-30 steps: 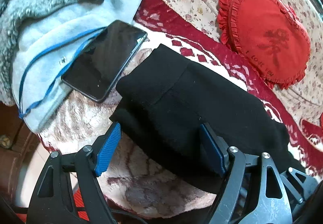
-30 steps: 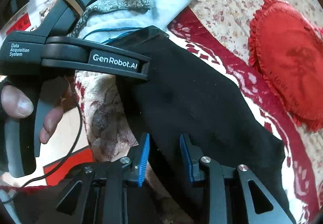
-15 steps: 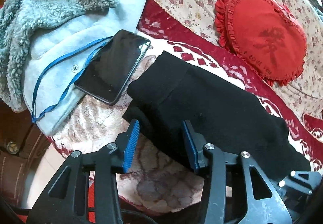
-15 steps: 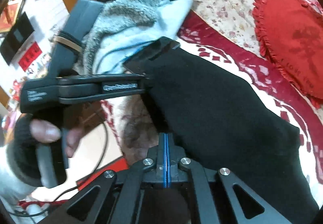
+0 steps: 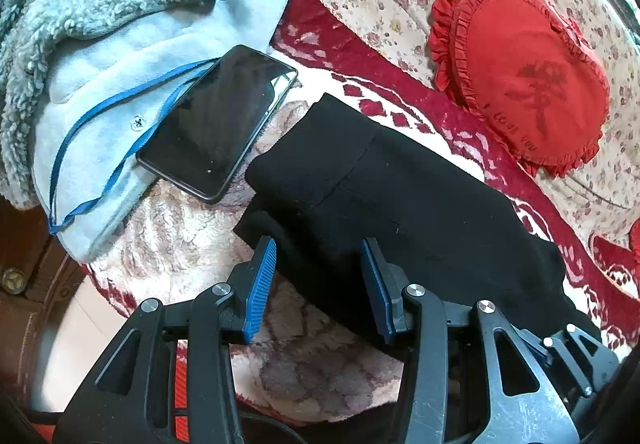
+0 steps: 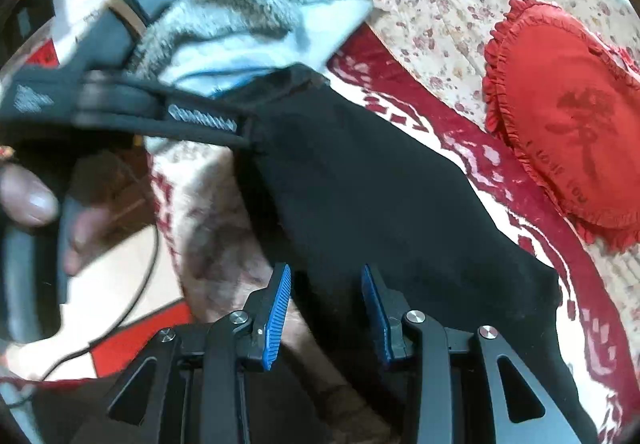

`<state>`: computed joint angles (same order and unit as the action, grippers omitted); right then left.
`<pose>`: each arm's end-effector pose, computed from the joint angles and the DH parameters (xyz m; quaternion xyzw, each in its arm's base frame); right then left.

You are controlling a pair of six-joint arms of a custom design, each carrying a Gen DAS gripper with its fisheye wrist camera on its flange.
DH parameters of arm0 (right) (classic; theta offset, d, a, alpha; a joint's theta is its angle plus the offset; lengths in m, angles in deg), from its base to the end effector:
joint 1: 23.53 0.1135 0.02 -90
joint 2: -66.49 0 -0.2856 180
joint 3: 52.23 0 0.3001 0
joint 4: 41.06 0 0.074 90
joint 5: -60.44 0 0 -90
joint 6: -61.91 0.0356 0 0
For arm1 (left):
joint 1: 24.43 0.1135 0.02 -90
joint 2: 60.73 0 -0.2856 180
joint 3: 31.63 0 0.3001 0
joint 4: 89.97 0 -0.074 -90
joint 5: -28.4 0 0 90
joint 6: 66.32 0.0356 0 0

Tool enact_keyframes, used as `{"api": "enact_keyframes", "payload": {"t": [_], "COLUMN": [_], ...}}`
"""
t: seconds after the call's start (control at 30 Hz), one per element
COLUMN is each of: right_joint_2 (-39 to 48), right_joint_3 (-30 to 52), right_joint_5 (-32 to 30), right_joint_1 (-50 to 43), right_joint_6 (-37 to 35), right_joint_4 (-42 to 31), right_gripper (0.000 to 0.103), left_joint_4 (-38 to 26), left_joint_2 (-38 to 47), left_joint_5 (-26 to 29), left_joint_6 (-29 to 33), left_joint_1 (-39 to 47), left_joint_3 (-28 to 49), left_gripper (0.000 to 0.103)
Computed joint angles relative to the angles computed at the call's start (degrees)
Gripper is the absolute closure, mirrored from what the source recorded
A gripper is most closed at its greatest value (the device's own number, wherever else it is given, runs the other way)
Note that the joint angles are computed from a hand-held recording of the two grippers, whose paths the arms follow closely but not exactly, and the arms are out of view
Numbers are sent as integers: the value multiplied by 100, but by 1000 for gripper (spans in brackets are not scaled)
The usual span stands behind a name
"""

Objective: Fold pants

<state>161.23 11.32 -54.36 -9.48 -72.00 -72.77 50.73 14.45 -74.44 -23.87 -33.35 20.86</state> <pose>0.3347 0.0992 0.1481 -0.5040 0.8062 0.1428 0.2749 0.2728 -0.0348 0.1779 -0.3445 0.9010 -0.0182 0.2632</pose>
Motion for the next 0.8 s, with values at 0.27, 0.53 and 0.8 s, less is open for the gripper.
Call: {"api": "enact_keyframes", "payload": {"t": [0.27,0.53,0.8], "right_joint_2": [810,554,440], "right_joint_3": [1051,806,983], "right_joint_5": [-1077,-1143,-1217], "right_joint_1": [-417,-342,-658], "right_joint_6": [445,367,71], "right_joint_4": [-1068,-1295,-1921], "right_gripper": [98,98,89], "left_joint_4": [174,61,-285], "left_joint_2": [50,-137,-496], "left_joint_5": [-103,-113,-391], "left_joint_6": [51,56,-26], "left_joint_1": [-54,-67,-34], "left_joint_3": [4,-187,-208], "left_gripper": [68,70,69]}}
